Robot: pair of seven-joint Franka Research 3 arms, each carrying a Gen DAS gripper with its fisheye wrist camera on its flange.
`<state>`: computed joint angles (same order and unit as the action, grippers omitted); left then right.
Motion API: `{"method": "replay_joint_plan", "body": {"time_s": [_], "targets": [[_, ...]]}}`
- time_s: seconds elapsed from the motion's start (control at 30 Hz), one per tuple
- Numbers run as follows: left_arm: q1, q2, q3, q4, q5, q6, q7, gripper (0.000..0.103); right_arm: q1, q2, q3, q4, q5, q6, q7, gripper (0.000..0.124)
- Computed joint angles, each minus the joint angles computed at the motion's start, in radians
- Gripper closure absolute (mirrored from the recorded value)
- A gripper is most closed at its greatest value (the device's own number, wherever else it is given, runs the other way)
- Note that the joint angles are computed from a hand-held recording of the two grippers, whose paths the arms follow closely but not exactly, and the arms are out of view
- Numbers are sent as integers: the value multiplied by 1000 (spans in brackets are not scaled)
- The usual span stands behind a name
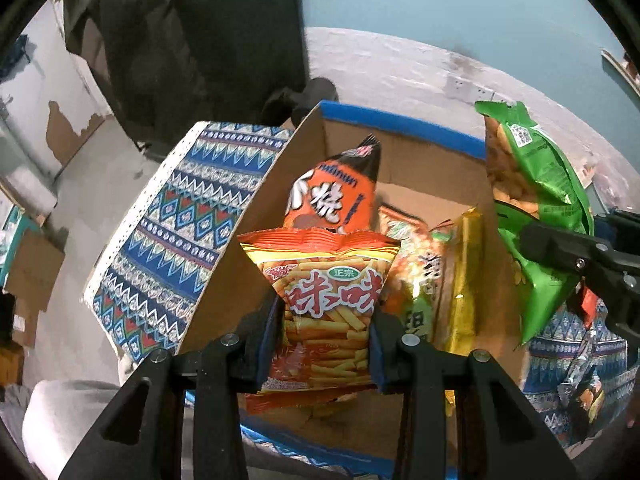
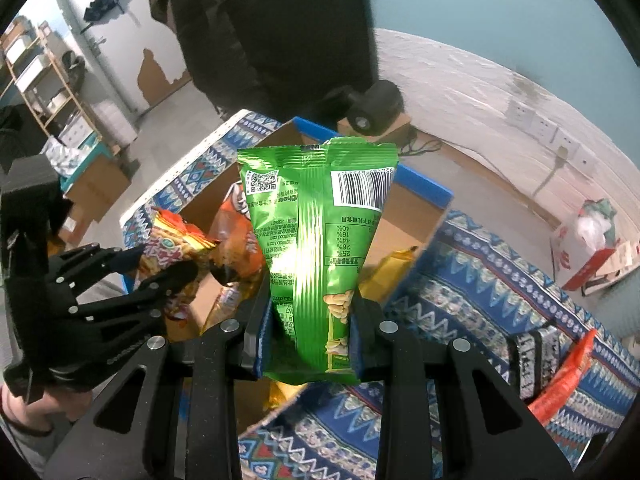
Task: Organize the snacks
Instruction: 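Open both tools over the box to drop the bags inside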
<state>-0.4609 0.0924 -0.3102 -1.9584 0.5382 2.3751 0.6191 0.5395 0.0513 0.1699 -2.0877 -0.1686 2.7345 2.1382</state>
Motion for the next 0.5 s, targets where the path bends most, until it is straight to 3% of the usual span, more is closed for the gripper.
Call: {"method": "replay_joint_plan", "body": {"time_s": [0.1,0.2,0.23,0.5], "targets": [[1,-2,1,0,-4,-18,4,61,6,24,3,24,9,-8,-12,95],[2,-13,3,-9,9,-23,-16,43,14,46,1,43,27,-12,-29,95],[3,-19,4,-13,18,-23,-27,40,17,54,0,51,31,-14,-35,95],[13,-48,-3,-33,15,-26,-18,40,38,89,-8,85,64,-31,-66,95]]}}
